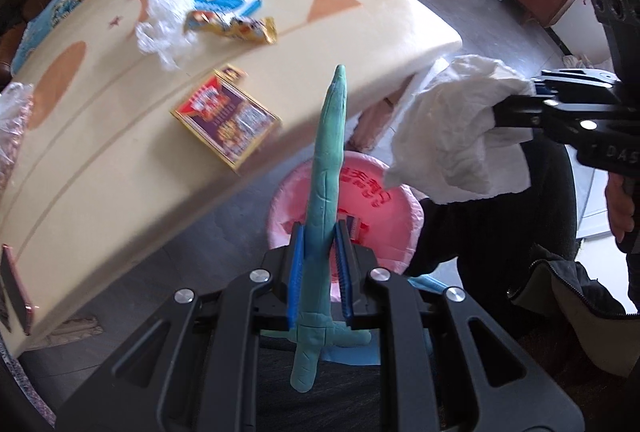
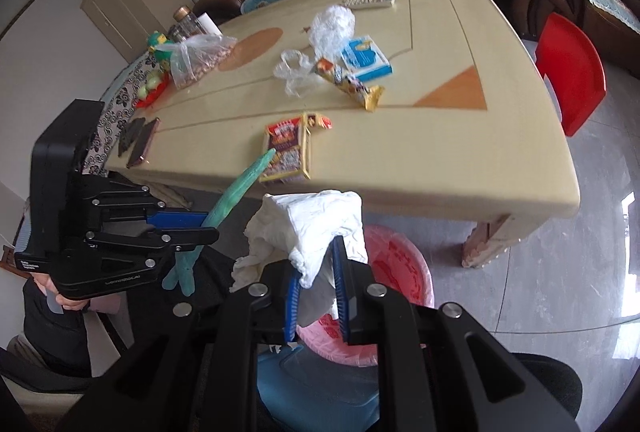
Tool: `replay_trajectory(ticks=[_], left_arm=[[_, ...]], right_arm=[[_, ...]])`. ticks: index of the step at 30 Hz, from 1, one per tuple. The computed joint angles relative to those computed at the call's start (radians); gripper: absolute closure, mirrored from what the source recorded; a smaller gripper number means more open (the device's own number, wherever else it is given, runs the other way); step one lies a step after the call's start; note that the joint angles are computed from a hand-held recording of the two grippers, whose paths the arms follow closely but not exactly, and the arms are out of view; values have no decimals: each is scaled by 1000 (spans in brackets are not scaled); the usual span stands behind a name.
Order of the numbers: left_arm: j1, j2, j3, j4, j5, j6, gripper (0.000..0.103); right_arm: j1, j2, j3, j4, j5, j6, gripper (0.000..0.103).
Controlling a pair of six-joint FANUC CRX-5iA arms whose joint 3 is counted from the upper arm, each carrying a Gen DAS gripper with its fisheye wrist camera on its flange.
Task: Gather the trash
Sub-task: 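Carry the sword and tissue in both grippers down over the pink bin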
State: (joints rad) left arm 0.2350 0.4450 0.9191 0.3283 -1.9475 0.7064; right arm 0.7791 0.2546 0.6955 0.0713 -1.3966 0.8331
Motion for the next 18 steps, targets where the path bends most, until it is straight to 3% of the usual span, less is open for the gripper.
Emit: replay_trajectory(ticks=[9,18], left_arm=[[-26,-67,-245,-36,88,-18,86],[-63,-37,-327,-87,127,21,86]], right_arm=[[1,-23,-146,-19,24,-26,87],[-34,9,-214,-59,16,-23,87]])
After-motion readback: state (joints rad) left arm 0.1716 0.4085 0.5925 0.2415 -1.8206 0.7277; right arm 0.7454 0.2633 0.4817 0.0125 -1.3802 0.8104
